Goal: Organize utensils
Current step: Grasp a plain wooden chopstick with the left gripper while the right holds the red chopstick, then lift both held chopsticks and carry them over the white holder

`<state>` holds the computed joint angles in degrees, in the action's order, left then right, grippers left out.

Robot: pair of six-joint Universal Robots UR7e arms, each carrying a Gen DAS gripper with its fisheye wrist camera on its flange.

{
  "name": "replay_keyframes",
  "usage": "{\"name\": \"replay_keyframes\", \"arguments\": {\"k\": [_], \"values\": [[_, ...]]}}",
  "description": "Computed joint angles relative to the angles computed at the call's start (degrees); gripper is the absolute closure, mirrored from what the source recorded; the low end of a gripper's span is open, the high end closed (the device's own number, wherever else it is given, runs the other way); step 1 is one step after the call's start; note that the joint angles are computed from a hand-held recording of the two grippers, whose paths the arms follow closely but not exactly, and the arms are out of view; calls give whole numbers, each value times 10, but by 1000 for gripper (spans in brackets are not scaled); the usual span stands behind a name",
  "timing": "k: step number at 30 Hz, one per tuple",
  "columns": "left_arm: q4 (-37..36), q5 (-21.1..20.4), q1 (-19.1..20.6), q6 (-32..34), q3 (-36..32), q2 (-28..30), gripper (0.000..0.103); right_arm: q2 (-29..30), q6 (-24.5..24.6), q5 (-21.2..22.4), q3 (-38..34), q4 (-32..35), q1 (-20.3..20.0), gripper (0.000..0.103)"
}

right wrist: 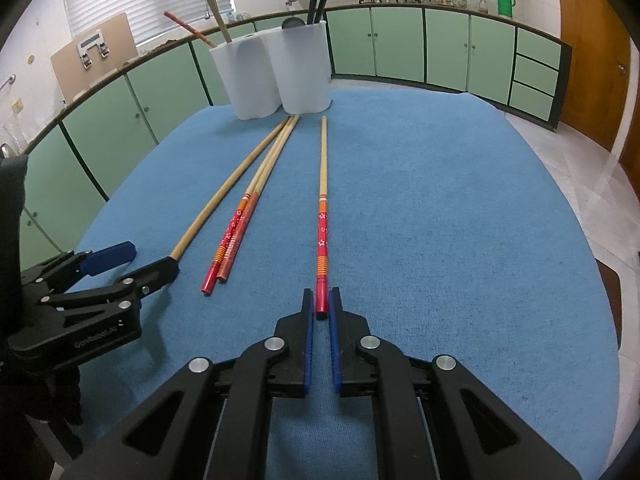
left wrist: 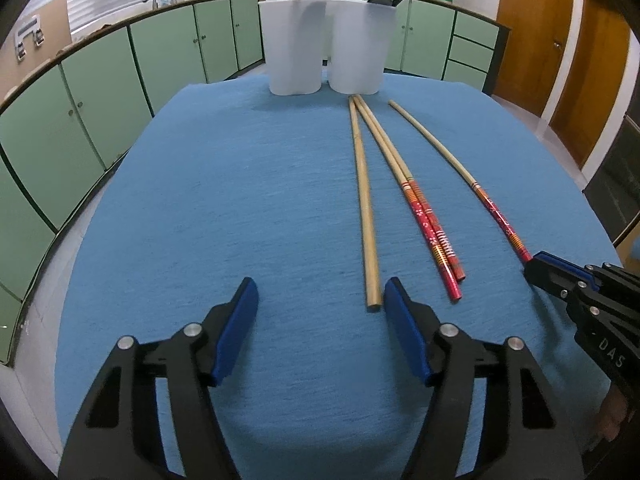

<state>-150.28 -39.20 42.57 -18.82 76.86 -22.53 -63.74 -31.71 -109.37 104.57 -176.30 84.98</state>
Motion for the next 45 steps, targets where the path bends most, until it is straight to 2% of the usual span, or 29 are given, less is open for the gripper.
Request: {"name": "replay_keyframes", "arguments": {"k": [5, 10, 18, 33, 45], "values": [[-10, -8, -2, 6, 2, 1, 59, 2, -5, -4, 1, -4, 2, 95], [-16, -17, -2, 10, -5, 6, 69, 7, -14, -15, 0, -11, 5, 95], [-16, -15, -4, 15, -4, 7, 97, 9, -23, -22, 2, -20, 7, 97], [-50, -5, -19, 42, 21, -17, 97, -17, -40, -11, 6, -24, 16, 97], [-136, 12, -44, 113, 29, -41, 97, -52, -32, 36, -13, -6, 30, 97]]}}
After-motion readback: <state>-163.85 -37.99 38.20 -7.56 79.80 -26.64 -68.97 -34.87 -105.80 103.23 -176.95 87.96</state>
